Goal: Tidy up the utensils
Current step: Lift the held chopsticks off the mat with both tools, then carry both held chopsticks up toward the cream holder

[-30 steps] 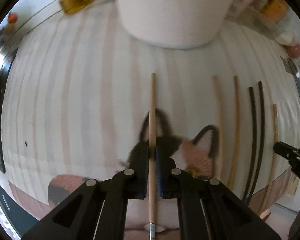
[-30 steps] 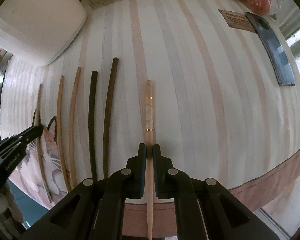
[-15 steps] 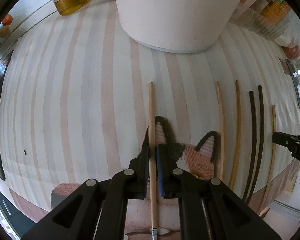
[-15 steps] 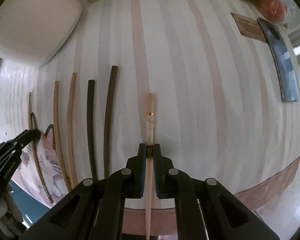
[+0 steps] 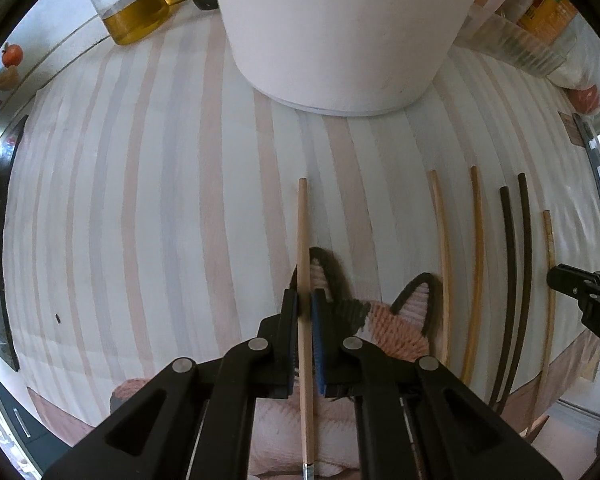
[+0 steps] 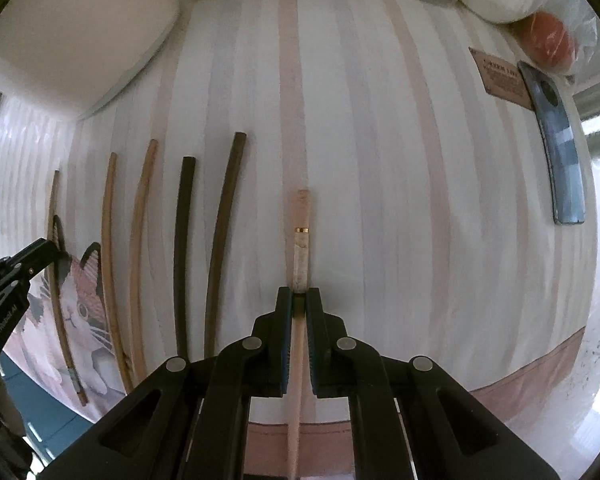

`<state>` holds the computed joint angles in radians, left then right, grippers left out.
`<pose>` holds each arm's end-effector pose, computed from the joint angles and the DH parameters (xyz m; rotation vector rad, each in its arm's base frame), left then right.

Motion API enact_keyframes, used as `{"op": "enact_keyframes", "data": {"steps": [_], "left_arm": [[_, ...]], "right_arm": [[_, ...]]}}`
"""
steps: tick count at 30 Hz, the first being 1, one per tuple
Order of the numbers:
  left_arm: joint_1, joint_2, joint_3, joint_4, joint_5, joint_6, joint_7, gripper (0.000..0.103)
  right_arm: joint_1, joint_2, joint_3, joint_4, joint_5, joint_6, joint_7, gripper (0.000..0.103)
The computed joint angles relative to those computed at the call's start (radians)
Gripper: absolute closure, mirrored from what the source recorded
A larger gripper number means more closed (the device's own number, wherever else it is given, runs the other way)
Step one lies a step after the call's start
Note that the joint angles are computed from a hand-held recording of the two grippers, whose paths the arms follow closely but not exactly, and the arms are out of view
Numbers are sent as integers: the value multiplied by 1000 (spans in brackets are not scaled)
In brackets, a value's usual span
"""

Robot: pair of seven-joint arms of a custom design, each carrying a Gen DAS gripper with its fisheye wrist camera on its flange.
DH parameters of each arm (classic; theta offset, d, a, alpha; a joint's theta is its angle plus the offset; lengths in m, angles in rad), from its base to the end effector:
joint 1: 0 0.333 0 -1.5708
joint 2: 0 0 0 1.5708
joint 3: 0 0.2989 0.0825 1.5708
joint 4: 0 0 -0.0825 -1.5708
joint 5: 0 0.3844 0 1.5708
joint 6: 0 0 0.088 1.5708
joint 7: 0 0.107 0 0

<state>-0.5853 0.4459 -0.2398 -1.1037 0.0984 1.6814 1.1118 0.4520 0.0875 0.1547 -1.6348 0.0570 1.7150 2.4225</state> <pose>0.5001 -0.4687 0.5691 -1.7987 2.5441 -0.2212 0.4816 0.3369 0.5403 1.9197 -2.4814 -0.1100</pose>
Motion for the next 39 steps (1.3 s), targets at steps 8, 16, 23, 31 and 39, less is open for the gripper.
{"op": "enact_keyframes", "data": {"steps": [8, 16, 23, 31, 39], "left_arm": [[35, -131, -17, -122, -23, 92, -6, 99], [60, -225, -33, -167, -17, 156, -17, 99], [66, -240, -41, -151, 9, 191, -25, 99], [54, -226, -38, -85, 60, 206, -25, 99], [34, -194, -26, -6, 103, 208, -32, 99]], "right_arm": [[26, -127, 20, -121, -38, 157, 100, 96], [39, -196, 33, -146, -90, 235, 172, 96], [28, -234, 31, -139, -141, 273, 161, 96], [23, -214, 38, -76, -218, 301, 152, 96], [25, -201, 46, -40, -309, 336, 163, 97]]}}
